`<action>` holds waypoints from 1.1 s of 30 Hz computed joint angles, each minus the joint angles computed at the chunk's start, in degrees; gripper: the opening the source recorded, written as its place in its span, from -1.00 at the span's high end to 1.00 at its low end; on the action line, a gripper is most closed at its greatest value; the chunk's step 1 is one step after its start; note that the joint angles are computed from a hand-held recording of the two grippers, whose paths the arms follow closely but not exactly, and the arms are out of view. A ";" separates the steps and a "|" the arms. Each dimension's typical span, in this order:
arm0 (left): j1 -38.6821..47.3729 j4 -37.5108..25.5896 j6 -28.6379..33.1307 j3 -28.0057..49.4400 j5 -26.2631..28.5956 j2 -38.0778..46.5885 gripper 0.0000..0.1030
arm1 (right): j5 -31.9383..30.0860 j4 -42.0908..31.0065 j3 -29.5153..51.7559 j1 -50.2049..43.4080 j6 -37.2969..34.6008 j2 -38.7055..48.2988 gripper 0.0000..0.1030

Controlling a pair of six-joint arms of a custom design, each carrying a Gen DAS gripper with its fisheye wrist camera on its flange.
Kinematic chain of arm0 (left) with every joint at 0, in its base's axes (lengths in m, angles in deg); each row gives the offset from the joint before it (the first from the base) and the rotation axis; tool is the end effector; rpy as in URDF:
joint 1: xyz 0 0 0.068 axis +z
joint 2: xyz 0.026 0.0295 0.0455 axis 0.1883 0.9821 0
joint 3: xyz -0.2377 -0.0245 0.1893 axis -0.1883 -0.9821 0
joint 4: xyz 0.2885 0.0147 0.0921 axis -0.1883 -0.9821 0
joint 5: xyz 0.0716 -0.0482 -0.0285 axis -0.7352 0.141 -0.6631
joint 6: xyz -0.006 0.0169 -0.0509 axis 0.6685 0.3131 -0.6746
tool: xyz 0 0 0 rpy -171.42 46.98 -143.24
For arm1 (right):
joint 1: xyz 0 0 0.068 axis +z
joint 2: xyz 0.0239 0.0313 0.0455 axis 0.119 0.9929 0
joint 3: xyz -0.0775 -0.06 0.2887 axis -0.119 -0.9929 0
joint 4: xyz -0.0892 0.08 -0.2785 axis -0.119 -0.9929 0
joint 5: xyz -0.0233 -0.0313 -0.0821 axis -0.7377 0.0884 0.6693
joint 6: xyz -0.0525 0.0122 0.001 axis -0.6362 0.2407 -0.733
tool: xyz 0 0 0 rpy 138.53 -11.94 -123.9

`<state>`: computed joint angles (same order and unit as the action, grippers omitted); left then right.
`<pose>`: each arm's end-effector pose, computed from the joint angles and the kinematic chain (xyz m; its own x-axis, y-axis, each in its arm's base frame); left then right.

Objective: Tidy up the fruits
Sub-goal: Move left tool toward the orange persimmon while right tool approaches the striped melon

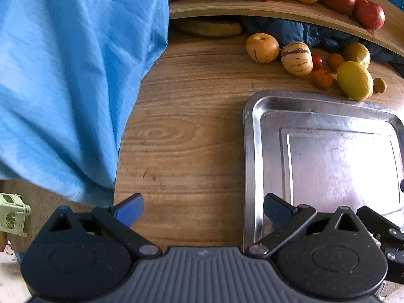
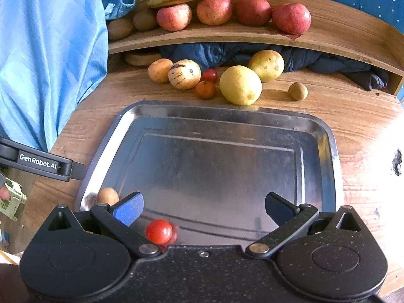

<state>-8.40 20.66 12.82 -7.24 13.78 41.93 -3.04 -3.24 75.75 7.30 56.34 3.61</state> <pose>0.2421 -0.0768 0.1491 -0.9584 -0.0397 -0.2827 -0.0723 0.9917 0.1060 0.2527 0.0099 0.1303 -0.8771 -0.1037 -0.4690 -0.1930 0.9702 0.1463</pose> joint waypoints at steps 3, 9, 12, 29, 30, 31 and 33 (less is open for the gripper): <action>0.72 0.79 1.12 1.29 0.44 2.06 -0.99 | 0.09 0.61 1.23 0.35 0.70 1.93 -0.99; 2.76 3.29 3.11 4.22 1.30 6.08 -0.99 | 0.72 1.86 3.62 1.17 2.04 5.43 -0.99; 3.65 5.03 4.10 6.15 1.77 8.33 -0.99 | 1.41 3.19 4.29 1.94 2.61 6.33 -0.99; 7.00 10.50 7.55 18.11 3.89 21.74 -0.99 | 7.76 10.13 7.63 7.04 1.99 11.49 -0.99; 7.09 10.55 7.56 18.76 3.96 22.37 -0.99 | 8.57 10.84 7.72 7.64 1.14 11.69 -0.99; 7.22 10.67 7.56 19.47 4.07 23.06 -0.99 | 9.33 11.45 7.98 8.25 0.31 11.98 -0.99; 7.58 10.73 7.27 20.90 4.31 24.42 -0.99 | 10.31 12.45 8.71 9.20 -1.00 12.84 -0.99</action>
<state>-0.82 31.39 20.09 13.66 18.09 66.35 7.27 9.21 84.46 16.50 55.34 16.45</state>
